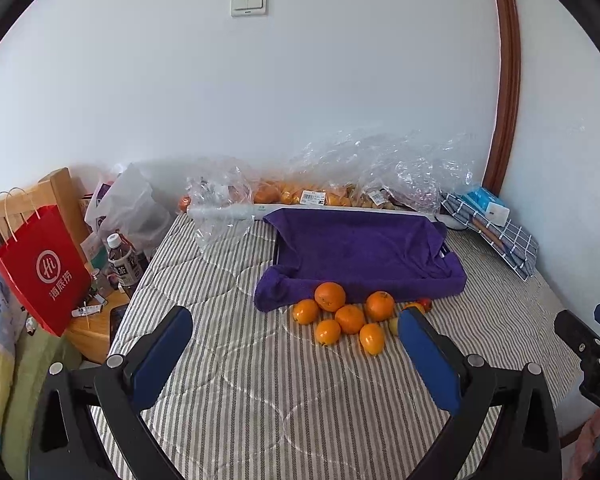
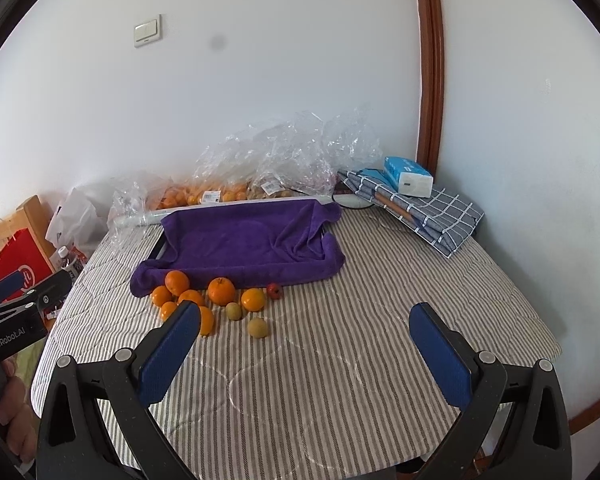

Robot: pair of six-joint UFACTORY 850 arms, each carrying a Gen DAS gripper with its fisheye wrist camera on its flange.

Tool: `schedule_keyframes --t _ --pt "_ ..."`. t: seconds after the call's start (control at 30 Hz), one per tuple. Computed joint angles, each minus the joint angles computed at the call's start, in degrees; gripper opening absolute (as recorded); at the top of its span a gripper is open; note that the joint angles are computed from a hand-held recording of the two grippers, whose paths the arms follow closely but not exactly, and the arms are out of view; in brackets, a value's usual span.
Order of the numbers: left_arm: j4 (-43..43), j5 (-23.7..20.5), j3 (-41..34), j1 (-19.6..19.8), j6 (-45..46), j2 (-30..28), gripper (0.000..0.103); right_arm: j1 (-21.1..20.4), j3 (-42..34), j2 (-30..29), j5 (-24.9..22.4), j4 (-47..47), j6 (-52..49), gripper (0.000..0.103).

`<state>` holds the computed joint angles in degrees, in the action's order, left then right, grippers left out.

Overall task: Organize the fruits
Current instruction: 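Move both tools toward the fruit cluster beside the purple towel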

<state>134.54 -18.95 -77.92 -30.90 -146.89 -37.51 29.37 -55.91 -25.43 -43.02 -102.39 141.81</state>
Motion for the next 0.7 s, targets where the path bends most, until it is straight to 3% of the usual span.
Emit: schedule_keyframes --t 0.43,0.57,0.63,0.7 --pt "-5.41 5.47 -9.47 3.56 2.81 -9.02 0.103 -6.49 -6.25 -8.32 7.77 -7.88 6.4 0.1" --pt "-8.29 7.62 -12.28 4.25 5.43 -11.72 0.103 -8.32 -9.67 -11.78 13.1 -5.08 2.31 0.095" --pt "-9.55 8.47 -13.54 4.56 6.43 -13.02 0.102 -8.58 -10.98 -13.44 13.63 -3.93 0.45 0.093" --pt "-4.36 10.1 -14.49 5.08 1.36 -14.13 0.099 -8.7 -11.66 -14.82 13.15 -5.48 1.1 0.093"
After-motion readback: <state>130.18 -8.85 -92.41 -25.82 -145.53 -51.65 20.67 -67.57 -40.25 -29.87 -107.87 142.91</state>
